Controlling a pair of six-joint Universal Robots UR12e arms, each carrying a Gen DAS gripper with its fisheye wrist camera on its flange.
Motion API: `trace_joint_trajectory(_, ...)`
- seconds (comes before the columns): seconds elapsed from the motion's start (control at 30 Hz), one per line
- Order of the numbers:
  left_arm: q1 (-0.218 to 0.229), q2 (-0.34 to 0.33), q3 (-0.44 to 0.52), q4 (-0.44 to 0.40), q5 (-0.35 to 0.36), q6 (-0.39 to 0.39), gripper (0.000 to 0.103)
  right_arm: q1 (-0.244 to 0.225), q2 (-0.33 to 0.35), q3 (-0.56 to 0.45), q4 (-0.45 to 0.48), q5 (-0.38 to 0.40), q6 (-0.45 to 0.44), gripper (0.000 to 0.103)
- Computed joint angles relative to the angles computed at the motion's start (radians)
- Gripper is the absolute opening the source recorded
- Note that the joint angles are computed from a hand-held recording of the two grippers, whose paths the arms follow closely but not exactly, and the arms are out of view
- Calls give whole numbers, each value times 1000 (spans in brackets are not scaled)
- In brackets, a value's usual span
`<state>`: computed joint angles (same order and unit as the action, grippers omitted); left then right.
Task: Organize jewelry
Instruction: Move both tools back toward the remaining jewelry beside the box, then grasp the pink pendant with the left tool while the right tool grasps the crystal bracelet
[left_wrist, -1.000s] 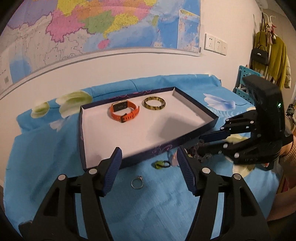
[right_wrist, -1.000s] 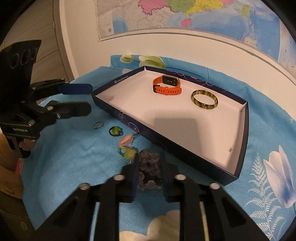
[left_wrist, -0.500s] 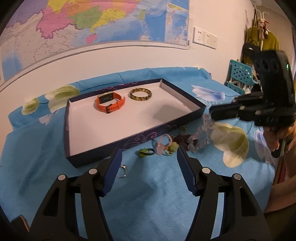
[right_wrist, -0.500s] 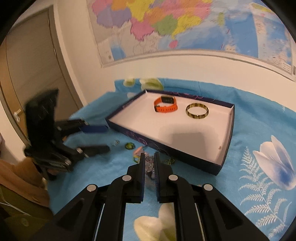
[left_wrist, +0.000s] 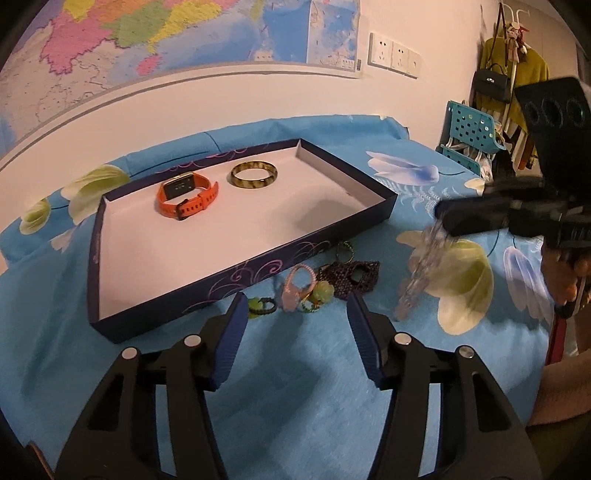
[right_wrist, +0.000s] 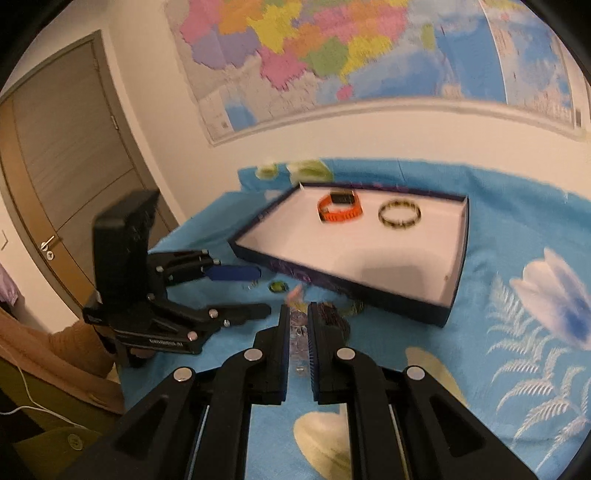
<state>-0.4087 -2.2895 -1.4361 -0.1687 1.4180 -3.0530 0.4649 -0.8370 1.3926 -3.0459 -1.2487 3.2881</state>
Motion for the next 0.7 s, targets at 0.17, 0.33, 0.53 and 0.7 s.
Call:
trace_joint_trajectory(0.17, -8, -19, 47, -63, 9, 1, 46, -3, 11, 1, -4, -7, 35, 8)
trace_joint_trajectory(0.33, -4, -41, 92, -140, -8, -25, 29, -6, 15, 4, -18, -6, 59, 8)
trace_joint_trajectory(0.53, 15, -48, 101, -158, -72, -87, 22, -6, 21, 0, -24, 6, 71, 8)
trace_joint_trajectory(0.7, 26, -47, 98, -154, -104, -126, 11, -6, 23, -2, -30, 11, 70, 8)
